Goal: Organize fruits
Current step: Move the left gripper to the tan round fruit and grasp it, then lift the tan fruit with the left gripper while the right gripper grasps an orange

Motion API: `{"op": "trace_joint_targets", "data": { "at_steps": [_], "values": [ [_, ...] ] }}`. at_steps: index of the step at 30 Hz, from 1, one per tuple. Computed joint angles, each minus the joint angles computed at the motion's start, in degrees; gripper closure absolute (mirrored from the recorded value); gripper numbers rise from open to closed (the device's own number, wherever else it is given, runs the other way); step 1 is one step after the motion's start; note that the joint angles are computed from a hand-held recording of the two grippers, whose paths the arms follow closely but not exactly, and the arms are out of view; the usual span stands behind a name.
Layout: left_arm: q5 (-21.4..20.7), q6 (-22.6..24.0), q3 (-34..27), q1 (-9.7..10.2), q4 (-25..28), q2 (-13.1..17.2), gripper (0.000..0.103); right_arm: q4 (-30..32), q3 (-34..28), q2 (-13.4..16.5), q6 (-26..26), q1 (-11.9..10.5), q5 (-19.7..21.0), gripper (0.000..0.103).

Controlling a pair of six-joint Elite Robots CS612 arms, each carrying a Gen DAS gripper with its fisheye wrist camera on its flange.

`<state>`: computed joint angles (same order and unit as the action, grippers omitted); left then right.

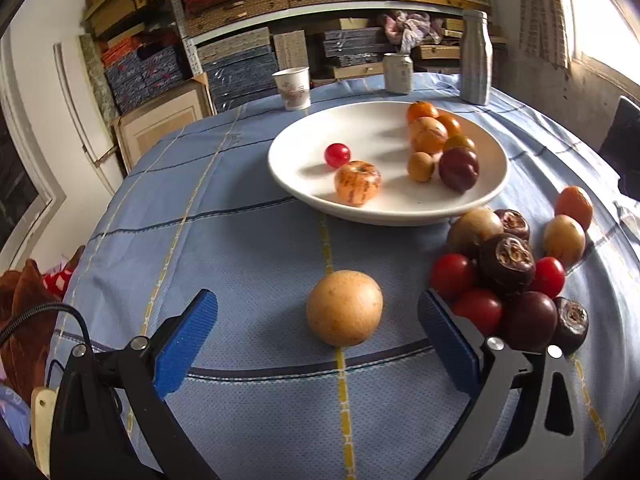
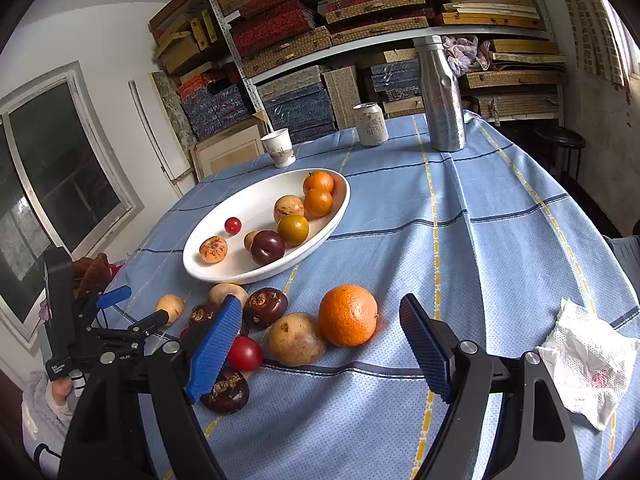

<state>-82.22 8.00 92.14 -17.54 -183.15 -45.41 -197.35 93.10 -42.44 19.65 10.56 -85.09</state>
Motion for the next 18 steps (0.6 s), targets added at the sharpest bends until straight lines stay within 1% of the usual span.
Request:
{"op": "trace_joint_targets", "data": {
  "at_steps": [1,3,4,5,7,11,14,15,16,17,18],
  "values": [
    [0.0,0.5,0.0,-0.10,0.1,0.0,0.005,0.1,-0.1,0.0,0.0,0.0,0.0,0.021],
    [-0.9,0.7,-0.4,0.02,1.2,0.1,0.015,0.1,-0.1,0.0,-0.1,0.0,0.0,0.021],
    [-1.6,0.6,-0.7,0.12,2.2,0.1,0.027,0.2,-0.1,0.0,-0.1,0.0,-0.1,0.021],
    [-2.8,0.2,-1.3,0.39,4.3,0.2,0.033,0.3,-0.1,0.0,-0.1,0.0,-0.1,0.021],
    [-3.8,-0.3,-2.0,0.61,6.6,0.4,0.036,0.4,-0.1,0.1,-0.1,0.0,0.0,0.021],
    [-5.4,-0.5,-2.5,0.85,7.9,0.6,0.036,0.4,-0.1,0.1,-0.1,0.1,-0.1,0.021],
    [-6.4,-0.8,-3.4,1.04,9.9,0.9,0.037,0.4,-0.1,0.1,-0.2,0.1,-0.1,0.021],
    [-6.8,-1.1,-3.7,1.15,10.8,1.1,0.039,0.4,-0.1,0.1,-0.2,0.1,-0.1,0.021],
    [-7.2,-1.3,-4.0,1.26,11.5,1.2,0.049,0.5,-0.2,0.1,-0.2,0.1,0.0,0.021],
    [-8.1,-1.6,-4.4,1.49,12.4,1.3,0.053,0.4,-0.2,0.1,-0.1,0.1,0.0,0.021],
    [-9.3,-2.1,-4.7,1.75,12.8,1.4,0.055,0.4,-0.2,0.1,-0.1,0.1,-0.1,0.021]
  ]
}}
